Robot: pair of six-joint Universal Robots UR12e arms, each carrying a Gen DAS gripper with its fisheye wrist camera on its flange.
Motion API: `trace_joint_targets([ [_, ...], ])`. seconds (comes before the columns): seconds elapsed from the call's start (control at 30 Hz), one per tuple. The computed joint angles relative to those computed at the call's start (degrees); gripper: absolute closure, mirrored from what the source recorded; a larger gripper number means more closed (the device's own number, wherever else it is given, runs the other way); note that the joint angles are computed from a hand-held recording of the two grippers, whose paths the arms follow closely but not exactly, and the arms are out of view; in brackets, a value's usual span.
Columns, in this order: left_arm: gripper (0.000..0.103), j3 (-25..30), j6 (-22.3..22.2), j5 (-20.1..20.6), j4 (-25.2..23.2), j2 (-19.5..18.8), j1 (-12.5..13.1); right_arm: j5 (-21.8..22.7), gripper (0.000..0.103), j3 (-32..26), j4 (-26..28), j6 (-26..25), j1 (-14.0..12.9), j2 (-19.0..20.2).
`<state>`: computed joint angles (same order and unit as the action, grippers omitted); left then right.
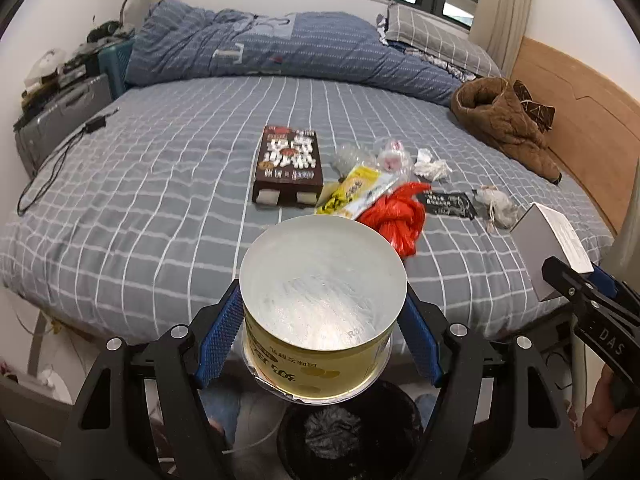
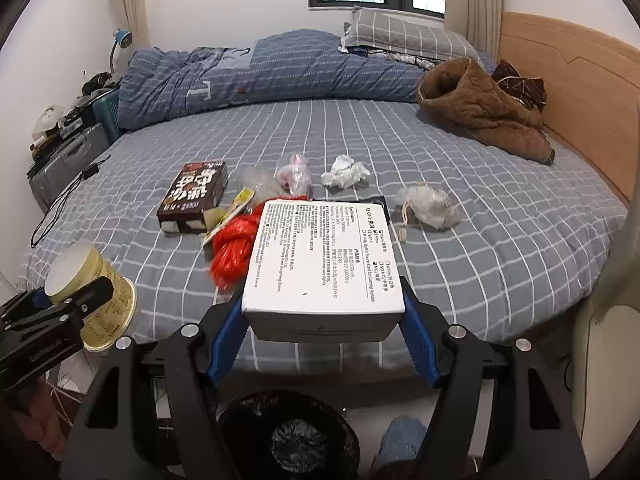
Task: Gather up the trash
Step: 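Carry the paper cup and white box over the floor trash bin with both tools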
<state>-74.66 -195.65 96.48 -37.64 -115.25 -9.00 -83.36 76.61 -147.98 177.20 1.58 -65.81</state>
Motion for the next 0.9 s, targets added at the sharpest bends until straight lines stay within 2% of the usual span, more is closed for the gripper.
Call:
trace_joint_targets([
  [0.07, 0.031, -0.73, -0.4, -0.91, -0.64, 0.63, 0.16, -0.29, 0.036, 0.56, 0.37, -0.37, 0.16, -0.57],
  [0.43, 0.031, -3.79, -0.26, -0.59, -1.31, 2.74, 0.0, -1.78, 0.036, 4.5, 0.54, -2.79, 1.43, -2.85],
  [0.9, 0.031, -6.86, -1.0, -0.51, -2.77, 3.92, -0.26, -1.81, 0.036, 8.56, 2.59, -3.83, 2.62, -4.45],
])
